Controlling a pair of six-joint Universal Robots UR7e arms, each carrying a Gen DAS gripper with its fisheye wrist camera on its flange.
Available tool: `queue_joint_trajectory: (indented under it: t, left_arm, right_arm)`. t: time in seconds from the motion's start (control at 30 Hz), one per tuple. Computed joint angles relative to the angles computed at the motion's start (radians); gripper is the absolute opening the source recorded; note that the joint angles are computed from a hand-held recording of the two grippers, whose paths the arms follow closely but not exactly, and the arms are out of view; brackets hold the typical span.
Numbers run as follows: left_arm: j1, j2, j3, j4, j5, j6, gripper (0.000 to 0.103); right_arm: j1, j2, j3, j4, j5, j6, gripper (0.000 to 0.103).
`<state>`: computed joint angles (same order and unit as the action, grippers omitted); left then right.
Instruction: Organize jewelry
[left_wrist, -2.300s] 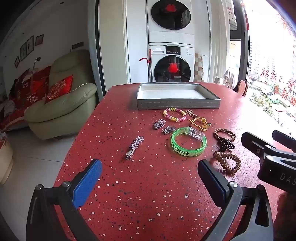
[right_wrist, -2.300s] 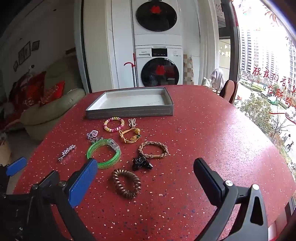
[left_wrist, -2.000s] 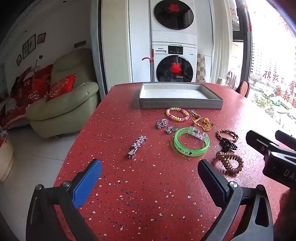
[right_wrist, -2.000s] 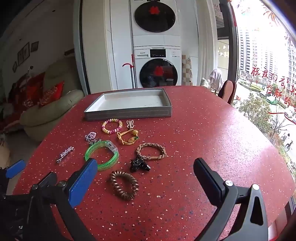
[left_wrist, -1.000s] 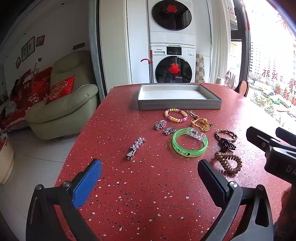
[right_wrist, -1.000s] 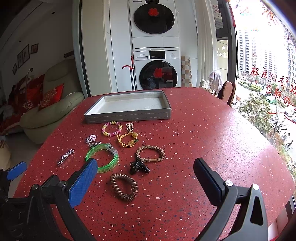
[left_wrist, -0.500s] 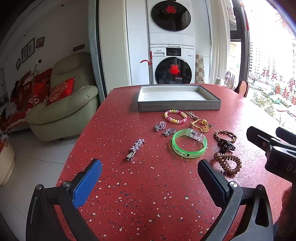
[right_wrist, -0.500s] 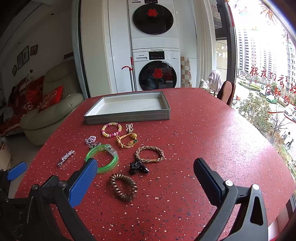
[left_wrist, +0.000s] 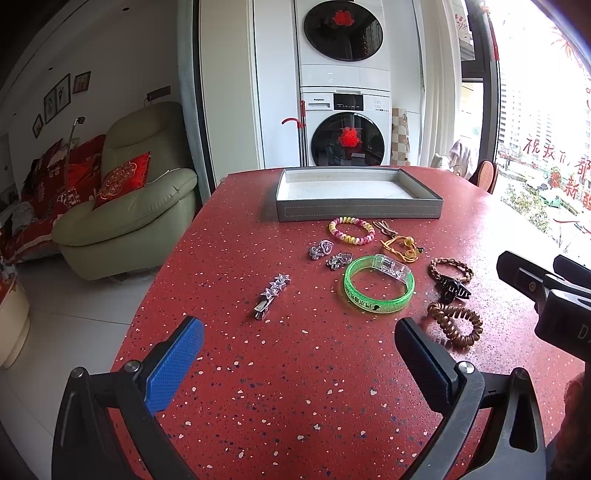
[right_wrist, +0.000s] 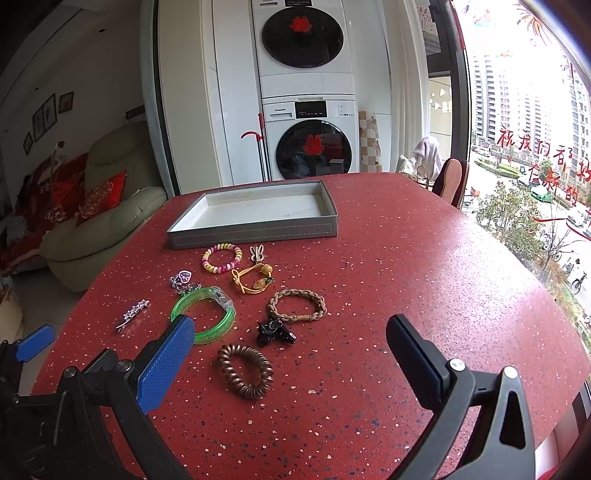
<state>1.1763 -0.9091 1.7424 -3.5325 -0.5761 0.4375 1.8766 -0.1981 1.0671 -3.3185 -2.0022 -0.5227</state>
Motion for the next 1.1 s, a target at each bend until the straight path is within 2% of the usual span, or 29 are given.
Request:
queue_joint_trajectory:
  t: [1.1]
  left_arm:
    - [0.002, -0.001, 0.009, -0.012, -0.004, 0.004, 0.103]
  right_arm:
    - [-0.001, -0.004, 0.011, -0.004, 0.000, 0.010, 0.103]
